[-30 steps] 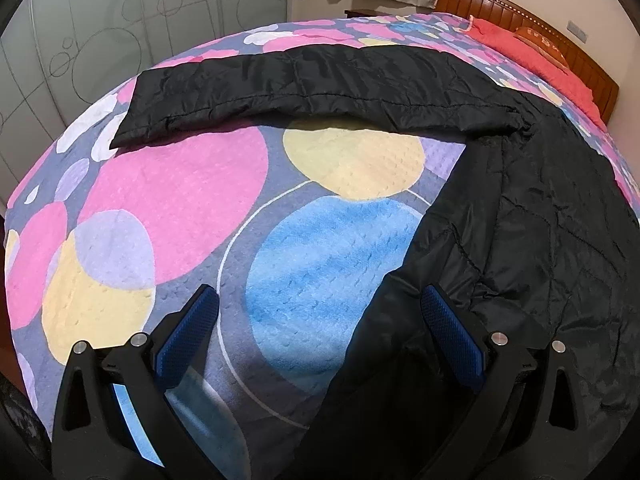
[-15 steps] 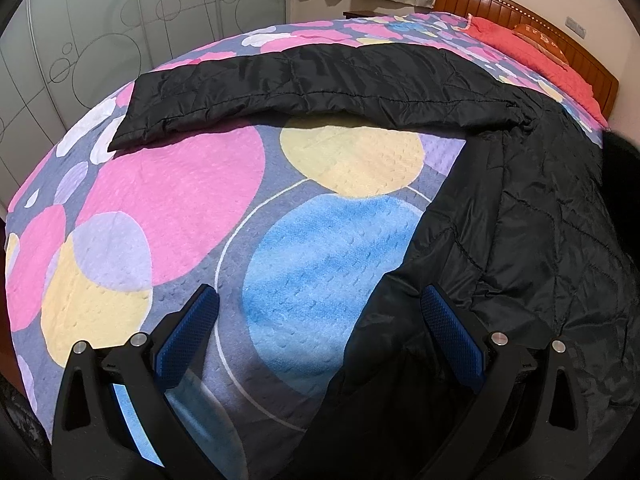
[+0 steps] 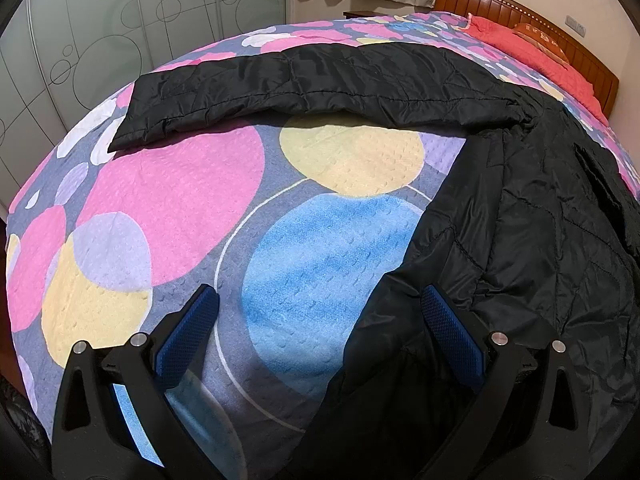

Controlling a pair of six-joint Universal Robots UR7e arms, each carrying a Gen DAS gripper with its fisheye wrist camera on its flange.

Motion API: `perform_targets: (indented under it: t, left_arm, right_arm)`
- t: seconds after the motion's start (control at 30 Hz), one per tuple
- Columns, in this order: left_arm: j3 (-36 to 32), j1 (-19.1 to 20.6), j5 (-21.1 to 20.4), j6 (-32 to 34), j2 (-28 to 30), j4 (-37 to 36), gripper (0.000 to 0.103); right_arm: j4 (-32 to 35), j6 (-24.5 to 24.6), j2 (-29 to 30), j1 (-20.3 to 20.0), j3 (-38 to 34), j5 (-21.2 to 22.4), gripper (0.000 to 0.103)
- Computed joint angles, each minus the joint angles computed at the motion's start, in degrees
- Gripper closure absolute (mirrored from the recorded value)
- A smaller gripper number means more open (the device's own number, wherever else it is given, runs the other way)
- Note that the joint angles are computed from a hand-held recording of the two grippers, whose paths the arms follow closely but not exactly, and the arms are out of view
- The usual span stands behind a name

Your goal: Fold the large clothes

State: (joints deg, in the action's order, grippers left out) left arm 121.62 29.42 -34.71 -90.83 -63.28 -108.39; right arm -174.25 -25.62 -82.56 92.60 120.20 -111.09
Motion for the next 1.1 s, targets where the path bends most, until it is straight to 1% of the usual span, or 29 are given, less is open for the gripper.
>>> perform_targets:
  t: [0.07, 0.1, 0.13, 0.2, 0.3, 0.37, 0.4, 0.43, 0.47, 0.5, 0.53, 0.57, 0.6, 0.67, 0.73, 0.8, 0.83, 0.87, 0.9, 0.93, 0.97, 1.0, 1.07, 1.1]
  left_arm:
    - [-0.1, 0.0, 0.0, 0.0, 0.0, 0.2, 0.002]
    - [-0.1, 0.0, 0.0, -0.1, 0.1, 0.3, 0.002]
    - [-0.2, 0.0, 0.0, -0.2, 0.1, 0.5, 0.002]
    - [-0.3, 0.0, 0.1, -0.3, 0.2, 0.8, 0.002]
    - [-0.3, 0.0, 0.1, -0.3, 0.2, 0.8, 0.002]
    - [-0.4, 0.1, 0.1, -0.3, 0.2, 0.9, 0.002]
    - [-0.4, 0.1, 0.1, -0.3, 0.2, 0.9, 0.002]
    - [-0.4, 0.1, 0.1, -0.3, 0.2, 1.0, 0.002]
    - [-0.5, 0.2, 0.1, -0.3, 0.2, 1.2, 0.002]
    - [-0.6, 0.2, 0.1, -0.3, 0.2, 1.4, 0.002]
    - [-0.6, 0.3, 0.2, -0.2, 0.2, 1.5, 0.002]
    - [-0.6, 0.3, 0.2, -0.2, 0.2, 1.4, 0.002]
    - [-0.5, 0.3, 0.2, -0.2, 0.1, 1.4, 0.002]
    - [-0.7, 0.2, 0.2, -0.4, 0.3, 1.6, 0.002]
    - [-0.7, 0.3, 0.2, -0.4, 0.3, 1.9, 0.002]
    - [-0.6, 0.3, 0.3, -0.4, 0.1, 2.0, 0.002]
    - [-0.7, 0.3, 0.3, -0.4, 0.2, 2.0, 0.002]
    - [-0.7, 0.3, 0.2, -0.5, 0.3, 2.0, 0.002]
    - [-0.6, 0.3, 0.3, -0.4, 0.2, 2.0, 0.002]
    - [-0.6, 0.3, 0.3, -0.4, 0.1, 1.8, 0.002]
    - [-0.7, 0.2, 0.2, -0.5, 0.3, 1.9, 0.002]
    - [-0.6, 0.3, 0.3, -0.4, 0.2, 1.9, 0.002]
    - [-0.7, 0.2, 0.2, -0.5, 0.3, 1.8, 0.002]
    - [-0.6, 0.3, 0.3, -0.3, 0.2, 1.6, 0.002]
  right_arm:
    - [-2.6, 0.1, -2.1, -1.7, -0.6, -1.4, 0.038]
    - [-4.3, 0.1, -2.3, -2.7, -1.7, -3.4, 0.040]
    - [-5.7, 0.4, -2.2, -3.8, -2.9, -5.6, 0.047]
    - [-7.9, 1.9, -1.8, -6.4, -5.6, -8.3, 0.048]
    - [-10.5, 1.7, 0.4, -9.5, -9.0, -12.4, 0.049]
    - [-10.3, 1.8, 1.4, -11.1, -10.1, -14.2, 0.049]
    - [-8.3, 2.8, 2.2, -12.3, -10.9, -15.5, 0.049]
    - [-5.6, 3.9, 2.3, -13.2, -11.2, -15.8, 0.048]
    - [-4.9, 3.8, 2.6, -14.1, -11.1, -15.4, 0.048]
    - [-6.7, 2.4, 2.9, -14.2, -10.6, -15.2, 0.048]
    - [-7.0, 2.0, 3.0, -13.7, -10.7, -16.4, 0.048]
    - [-7.6, 1.7, 3.4, -12.5, -10.8, -18.5, 0.048]
    - [-8.1, 1.8, 3.4, -11.8, -10.5, -19.3, 0.048]
    - [-8.3, 2.7, 2.1, -10.0, -8.8, -17.3, 0.049]
    - [-8.5, 2.4, 1.7, -8.8, -7.6, -15.6, 0.048]
    - [-6.3, 3.6, 1.3, -7.4, -5.7, -13.3, 0.048]
    - [-4.8, 4.0, 1.8, -7.0, -5.7, -13.1, 0.048]
    - [-3.3, 4.1, 3.0, -6.6, -5.6, -13.6, 0.048]
    - [-3.9, 3.2, 4.4, -6.3, -5.6, -15.0, 0.048]
    - [-6.9, 0.1, 7.3, -5.7, -5.8, -18.6, 0.047]
    - [-9.2, -2.0, 8.7, -5.4, -5.9, -19.9, 0.047]
    - [-9.1, -1.7, 8.5, -5.4, -5.9, -19.7, 0.047]
    - [-5.6, 1.8, 5.9, -5.5, -5.5, -17.6, 0.048]
    - [-5.1, 3.1, 4.3, -5.7, -5.0, -16.7, 0.048]
